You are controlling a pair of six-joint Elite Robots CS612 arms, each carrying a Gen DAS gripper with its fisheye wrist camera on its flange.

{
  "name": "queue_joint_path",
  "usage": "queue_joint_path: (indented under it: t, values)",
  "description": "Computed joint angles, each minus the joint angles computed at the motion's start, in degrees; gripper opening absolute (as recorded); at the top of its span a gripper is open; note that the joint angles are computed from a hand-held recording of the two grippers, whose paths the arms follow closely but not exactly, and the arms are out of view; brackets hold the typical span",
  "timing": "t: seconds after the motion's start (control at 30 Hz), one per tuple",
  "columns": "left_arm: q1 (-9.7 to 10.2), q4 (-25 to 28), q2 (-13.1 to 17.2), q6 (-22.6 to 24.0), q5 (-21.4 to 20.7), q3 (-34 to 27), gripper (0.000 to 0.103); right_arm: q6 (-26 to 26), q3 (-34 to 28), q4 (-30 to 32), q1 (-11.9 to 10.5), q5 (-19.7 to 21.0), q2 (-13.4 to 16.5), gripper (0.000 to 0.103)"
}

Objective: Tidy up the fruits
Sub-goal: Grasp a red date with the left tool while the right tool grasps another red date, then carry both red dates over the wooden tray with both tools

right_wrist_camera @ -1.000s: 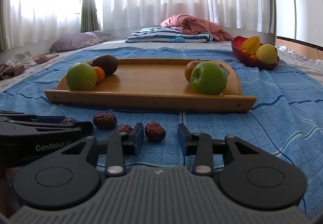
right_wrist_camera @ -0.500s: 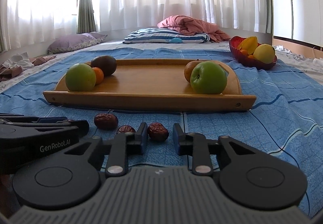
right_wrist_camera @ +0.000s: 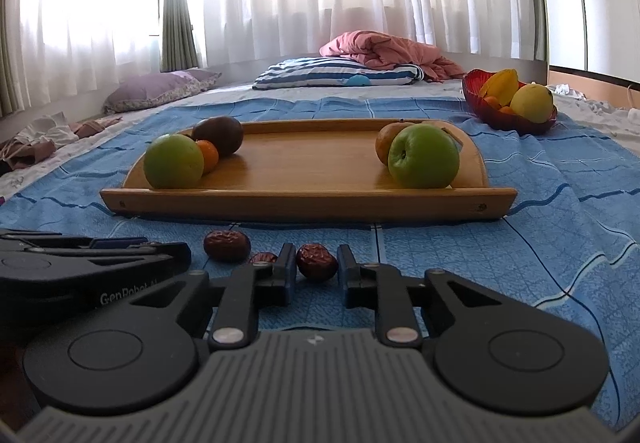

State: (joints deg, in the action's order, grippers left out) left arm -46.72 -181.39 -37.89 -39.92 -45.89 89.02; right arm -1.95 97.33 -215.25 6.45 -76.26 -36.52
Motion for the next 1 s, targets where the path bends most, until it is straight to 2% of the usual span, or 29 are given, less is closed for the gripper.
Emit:
queue_joint_path:
  t: [1.0]
  values:
    - [0.78,-0.2,-0.7,3.0,1.6,-2.8,0.026,2.2,-2.2,-0.4,-0.2,-2.2,-0.9,0.026]
